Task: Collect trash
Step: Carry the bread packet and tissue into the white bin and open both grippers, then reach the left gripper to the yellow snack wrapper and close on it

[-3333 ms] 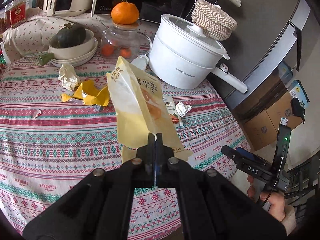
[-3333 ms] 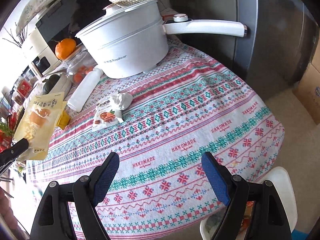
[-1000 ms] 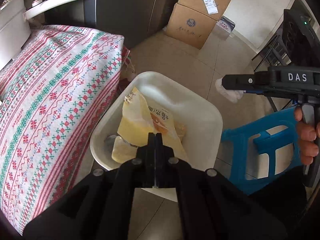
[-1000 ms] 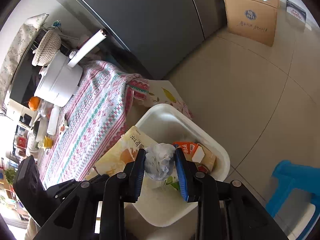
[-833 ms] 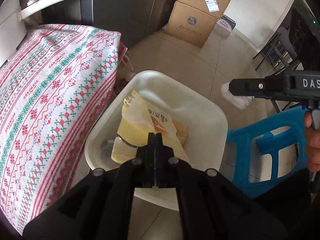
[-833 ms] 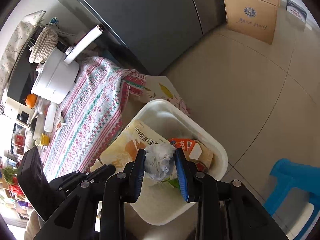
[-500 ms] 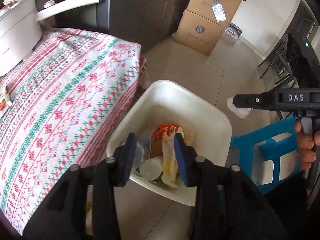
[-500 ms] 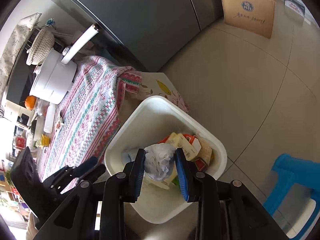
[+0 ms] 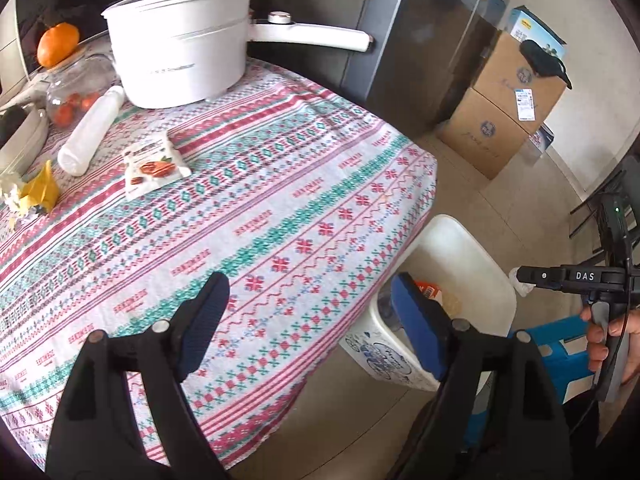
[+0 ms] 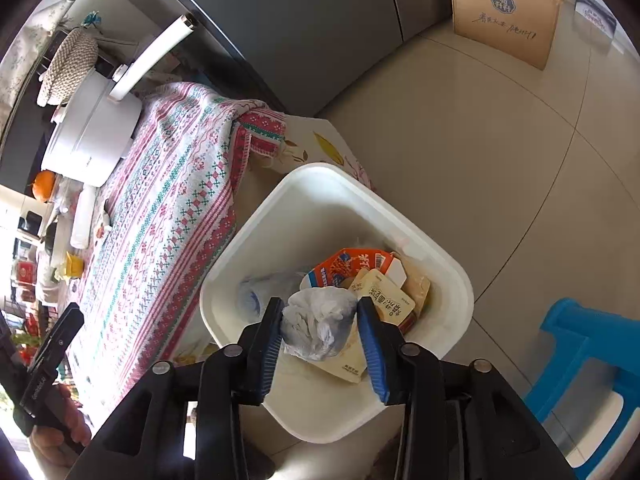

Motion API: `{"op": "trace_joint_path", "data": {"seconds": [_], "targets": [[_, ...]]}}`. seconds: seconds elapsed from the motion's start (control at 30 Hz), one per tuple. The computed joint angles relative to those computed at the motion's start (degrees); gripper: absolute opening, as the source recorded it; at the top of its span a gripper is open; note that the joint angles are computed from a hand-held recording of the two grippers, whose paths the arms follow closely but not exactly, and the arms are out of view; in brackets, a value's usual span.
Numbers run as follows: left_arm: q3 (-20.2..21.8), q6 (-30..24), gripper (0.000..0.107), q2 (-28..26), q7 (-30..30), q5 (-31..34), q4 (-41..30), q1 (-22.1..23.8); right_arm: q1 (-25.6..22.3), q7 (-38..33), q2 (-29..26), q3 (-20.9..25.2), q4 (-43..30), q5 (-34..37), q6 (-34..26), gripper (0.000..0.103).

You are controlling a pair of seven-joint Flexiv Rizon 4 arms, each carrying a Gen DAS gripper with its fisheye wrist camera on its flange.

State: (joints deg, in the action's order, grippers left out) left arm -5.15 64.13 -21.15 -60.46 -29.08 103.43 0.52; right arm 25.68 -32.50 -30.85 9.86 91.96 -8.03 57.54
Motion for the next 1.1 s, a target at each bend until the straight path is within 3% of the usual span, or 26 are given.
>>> {"op": "trace_joint_path", "data": {"seconds": [0.2,0.53,0.63,0.7,0.83,0.93,1.1], "targets": [[2.18,-2.40,0.091,-0.21,-3.43,-0.15,-1.52,2.49,1.97,0.88,-0.96,-0.84,-2.58,-2.11,-0.30,0.066],[5.58,-3.18,0.092,-1.84,-8.95,0.73,-4.01,7.88,5.89,-0.16,-5.89,-1.68,-11.60,-6.14,-3.11,0.070],[4.83,-1.27,0.092,-2.34,-7.49,-1.06,-3.76,10.43,7.15,-1.30,-8.53,-1.79,-16.03,-6.79,-5.05,0.070],[2.08,2.29,0.092,-2.31,-2.31,-5.82,-2.47,13.18,7.95,-2.00,-10.39,-1.87,-19.11,-6.90,-6.04,0.071],[1.67,4.77,0.092,-3.85,2.00,-7.82,-3.57,15.26,9.67,-3.83,-14.35,-2.08,-25.71,-7.02,-8.15,0.071],[1.26,5.25,0.092,-5.78,3.12,-9.07,-5.18,16.46,11.18,-6.06,-17.75,-2.48,-31.83,-7.37,-11.35,0.077],[1.91,3.40,0.087,-9.94,-1.08,-8.43,-9.88,16.64,13.31,-8.93,-22.62,-3.41,-40.59,-7.22,-15.74,0.077]]}}
